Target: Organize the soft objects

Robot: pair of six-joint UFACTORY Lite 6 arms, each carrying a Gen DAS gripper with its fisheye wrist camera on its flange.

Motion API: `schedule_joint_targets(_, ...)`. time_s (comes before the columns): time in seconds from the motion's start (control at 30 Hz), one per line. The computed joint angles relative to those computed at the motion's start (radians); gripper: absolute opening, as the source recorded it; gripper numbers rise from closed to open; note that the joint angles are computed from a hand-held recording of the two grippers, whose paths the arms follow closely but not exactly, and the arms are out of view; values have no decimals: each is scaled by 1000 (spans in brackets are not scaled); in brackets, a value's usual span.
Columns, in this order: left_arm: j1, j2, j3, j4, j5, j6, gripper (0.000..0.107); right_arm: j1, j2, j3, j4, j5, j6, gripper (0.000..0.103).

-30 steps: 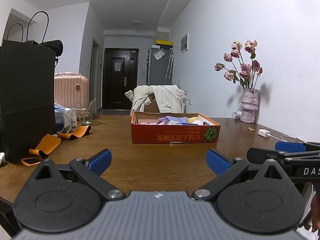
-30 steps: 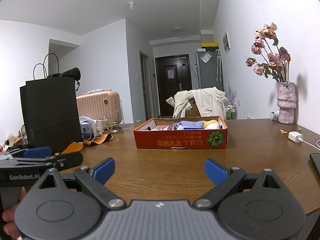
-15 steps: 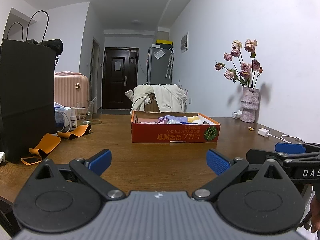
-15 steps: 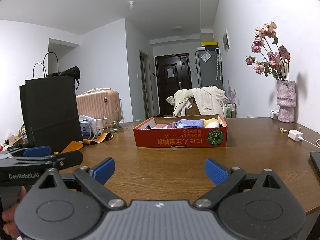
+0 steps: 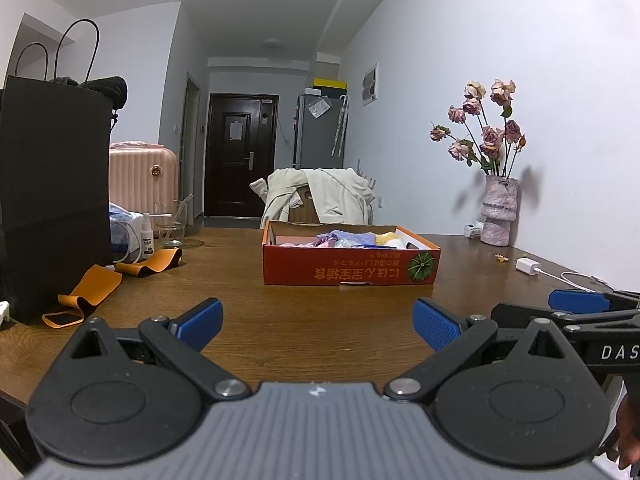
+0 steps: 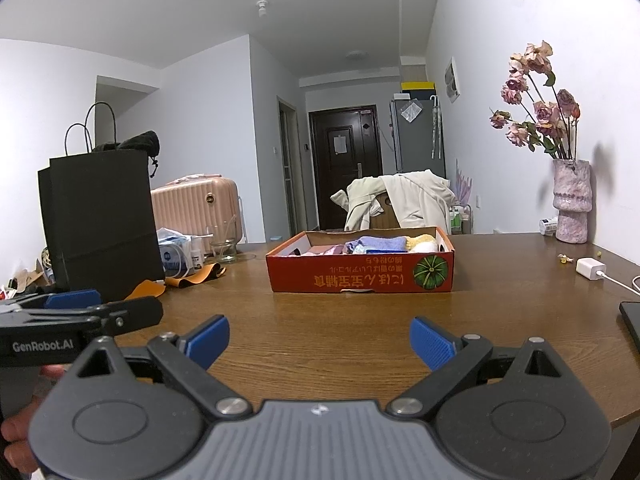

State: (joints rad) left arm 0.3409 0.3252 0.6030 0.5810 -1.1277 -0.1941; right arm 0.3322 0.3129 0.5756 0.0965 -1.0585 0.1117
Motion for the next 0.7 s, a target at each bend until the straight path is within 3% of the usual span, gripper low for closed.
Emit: schedule_joint_targets(0.7, 2, -2, -3, -4, -5, -1, 103, -5, 2, -5, -2, -11, 2, 98)
